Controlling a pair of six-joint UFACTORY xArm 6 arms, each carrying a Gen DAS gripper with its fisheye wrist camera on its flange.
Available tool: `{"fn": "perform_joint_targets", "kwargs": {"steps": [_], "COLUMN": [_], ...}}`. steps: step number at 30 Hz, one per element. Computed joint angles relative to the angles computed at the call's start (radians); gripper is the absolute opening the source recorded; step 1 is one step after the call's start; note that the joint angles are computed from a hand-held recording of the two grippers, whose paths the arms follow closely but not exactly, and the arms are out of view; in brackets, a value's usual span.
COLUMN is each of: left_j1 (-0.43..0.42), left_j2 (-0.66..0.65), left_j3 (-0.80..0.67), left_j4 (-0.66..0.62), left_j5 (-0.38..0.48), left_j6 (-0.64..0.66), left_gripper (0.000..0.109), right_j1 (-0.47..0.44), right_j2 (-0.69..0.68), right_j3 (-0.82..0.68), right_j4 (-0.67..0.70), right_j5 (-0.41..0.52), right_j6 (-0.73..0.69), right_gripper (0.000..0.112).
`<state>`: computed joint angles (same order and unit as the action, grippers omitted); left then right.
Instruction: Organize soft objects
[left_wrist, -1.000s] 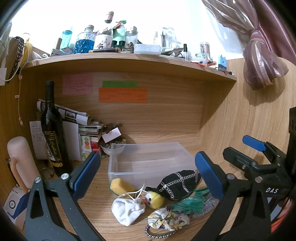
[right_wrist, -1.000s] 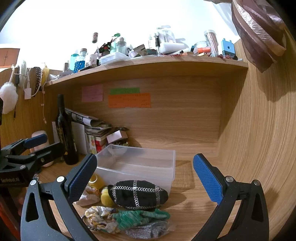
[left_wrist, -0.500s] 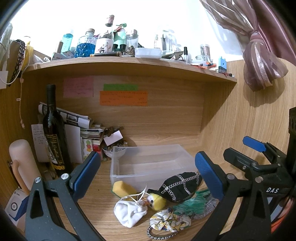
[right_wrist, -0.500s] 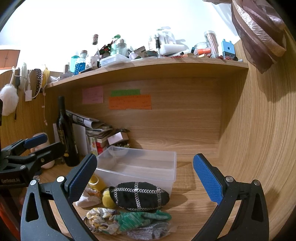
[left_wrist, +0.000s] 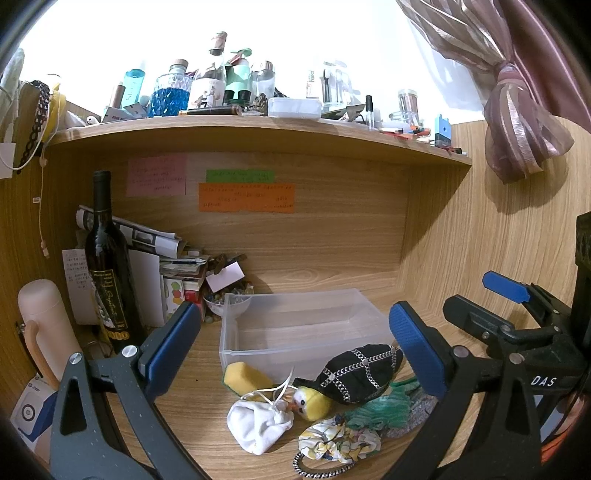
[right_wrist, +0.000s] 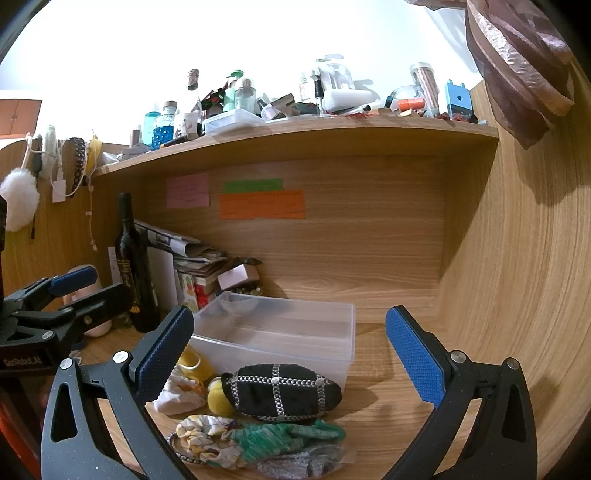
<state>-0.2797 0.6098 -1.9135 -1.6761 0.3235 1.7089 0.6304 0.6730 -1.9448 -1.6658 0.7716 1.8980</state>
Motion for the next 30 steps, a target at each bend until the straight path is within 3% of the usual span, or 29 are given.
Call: {"fn": "perform_joint_targets", "kwargs": {"steps": [30], "left_j1": [-0.001], "left_j2": [0.007], "left_j3": [-0.008], "left_j4": [0.022], "left_j5": [0.005], "left_j6": [-0.022], "left_gripper": [0.103], "right_j1": [-0.004], "right_j2": [0.003], "right_j3": [-0.005], "right_j4": [0.003], "right_j5": [0.001], "right_j6": [-0.001], "right_gripper": [0.103]}}
